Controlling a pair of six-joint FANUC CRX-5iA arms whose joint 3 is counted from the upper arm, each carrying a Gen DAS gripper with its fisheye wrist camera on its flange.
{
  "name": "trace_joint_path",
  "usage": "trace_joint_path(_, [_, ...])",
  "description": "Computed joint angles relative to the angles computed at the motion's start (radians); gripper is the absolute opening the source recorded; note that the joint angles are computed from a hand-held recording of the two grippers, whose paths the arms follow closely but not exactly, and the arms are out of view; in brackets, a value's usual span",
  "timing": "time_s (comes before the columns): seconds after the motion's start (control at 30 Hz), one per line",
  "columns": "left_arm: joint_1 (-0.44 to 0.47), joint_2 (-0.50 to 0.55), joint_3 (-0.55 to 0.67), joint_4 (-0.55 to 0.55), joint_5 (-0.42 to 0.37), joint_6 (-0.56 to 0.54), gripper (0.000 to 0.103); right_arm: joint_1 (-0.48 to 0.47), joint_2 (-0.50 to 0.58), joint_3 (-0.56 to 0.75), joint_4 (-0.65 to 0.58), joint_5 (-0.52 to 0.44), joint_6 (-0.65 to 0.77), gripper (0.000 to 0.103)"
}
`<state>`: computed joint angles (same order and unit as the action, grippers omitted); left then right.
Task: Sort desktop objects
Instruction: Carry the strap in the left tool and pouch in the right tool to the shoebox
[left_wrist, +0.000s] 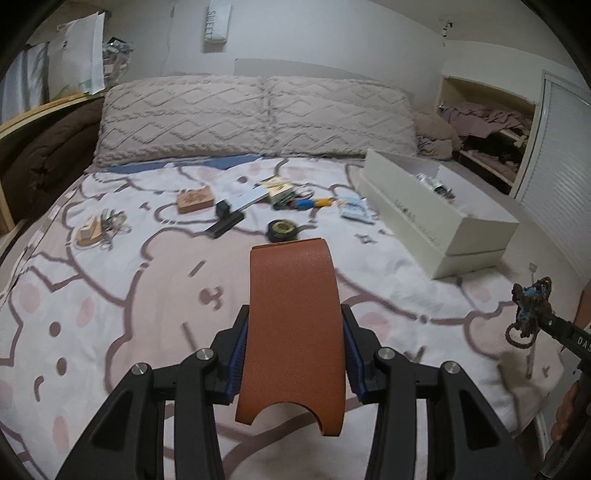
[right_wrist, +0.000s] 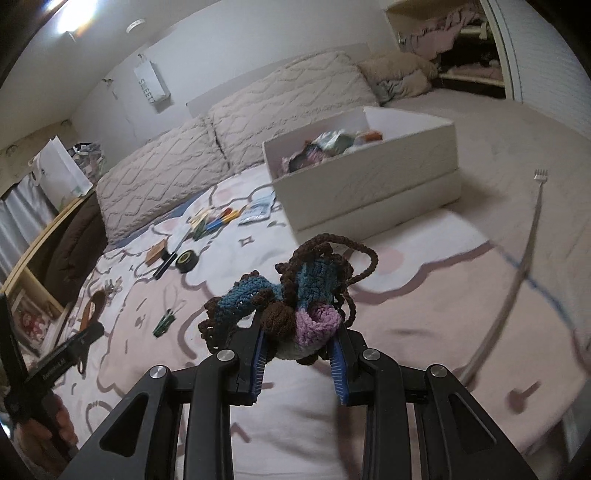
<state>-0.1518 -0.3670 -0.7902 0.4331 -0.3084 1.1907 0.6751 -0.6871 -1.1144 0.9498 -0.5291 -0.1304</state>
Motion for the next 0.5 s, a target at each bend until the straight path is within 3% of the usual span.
trace_joint_path(0.17, [-0.068,0.045,0.046,0.003,0.026,0.024,0.044,-0.032,-0.058,0.000,-0.010,-0.035,0.084,0.031])
trace_joint_path(0.3, [-0.115,0.071,0.095,-0.059,0.047,0.090,0.044,-0.083,-0.081,0.004,-0.027,-0.024,0.131,0.031])
trace_joint_path(0.5, [-0.181,0.137,0.142,0.030,0.094,0.034,0.044,-0.184,-0.064,0.017,-0.057,0.040,0.197,0.031])
